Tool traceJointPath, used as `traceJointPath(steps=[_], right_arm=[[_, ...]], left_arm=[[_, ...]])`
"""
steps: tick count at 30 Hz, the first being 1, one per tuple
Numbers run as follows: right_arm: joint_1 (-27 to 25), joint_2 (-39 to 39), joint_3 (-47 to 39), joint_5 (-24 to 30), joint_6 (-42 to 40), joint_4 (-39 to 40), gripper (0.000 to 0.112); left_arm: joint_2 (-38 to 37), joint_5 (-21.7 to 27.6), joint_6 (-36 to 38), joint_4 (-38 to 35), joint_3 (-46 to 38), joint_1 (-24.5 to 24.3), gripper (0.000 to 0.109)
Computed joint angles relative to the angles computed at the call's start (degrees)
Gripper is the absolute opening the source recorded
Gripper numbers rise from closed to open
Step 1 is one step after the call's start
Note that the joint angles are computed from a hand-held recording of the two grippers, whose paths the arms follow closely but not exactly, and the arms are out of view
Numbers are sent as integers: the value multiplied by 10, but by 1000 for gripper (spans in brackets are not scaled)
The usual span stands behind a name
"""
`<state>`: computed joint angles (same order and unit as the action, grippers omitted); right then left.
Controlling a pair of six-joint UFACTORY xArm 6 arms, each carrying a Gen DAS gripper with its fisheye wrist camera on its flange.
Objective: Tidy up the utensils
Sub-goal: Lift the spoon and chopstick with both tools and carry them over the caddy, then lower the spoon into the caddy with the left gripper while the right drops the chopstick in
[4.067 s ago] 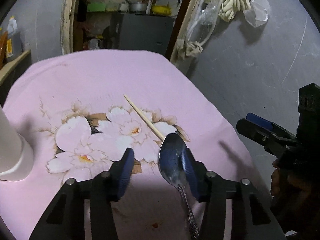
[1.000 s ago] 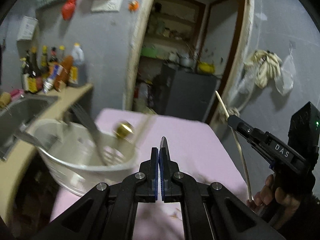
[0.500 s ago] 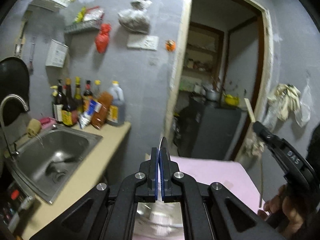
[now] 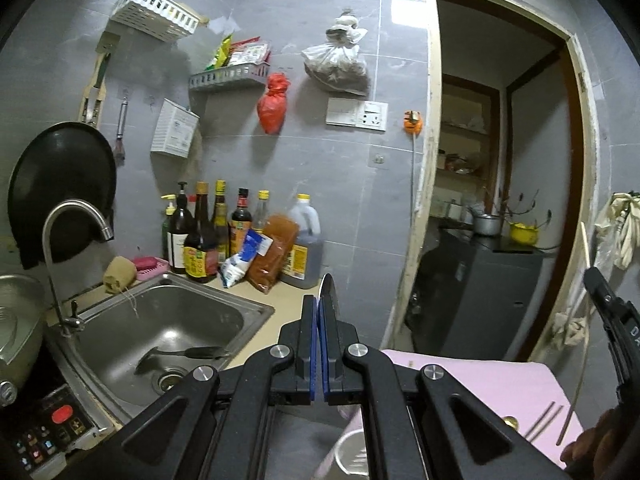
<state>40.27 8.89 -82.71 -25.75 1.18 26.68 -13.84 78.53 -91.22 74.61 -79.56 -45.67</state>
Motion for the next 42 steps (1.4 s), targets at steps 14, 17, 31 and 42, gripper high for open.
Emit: traceJointPath(steps=[14, 17, 31, 42], right_arm=[[1, 21, 6, -26, 22, -4, 4], [2, 25, 9, -23, 20, -1, 4], [4, 20, 40, 2, -32, 18, 4], [-22, -13, 81, 46, 31, -63, 5]], left_arm=[[28, 45, -3, 57, -13, -1, 2], [34, 43, 3, 54, -12, 1, 2], [47, 35, 20, 51, 3, -4, 2], [38, -15, 49, -3, 13, -1, 5]])
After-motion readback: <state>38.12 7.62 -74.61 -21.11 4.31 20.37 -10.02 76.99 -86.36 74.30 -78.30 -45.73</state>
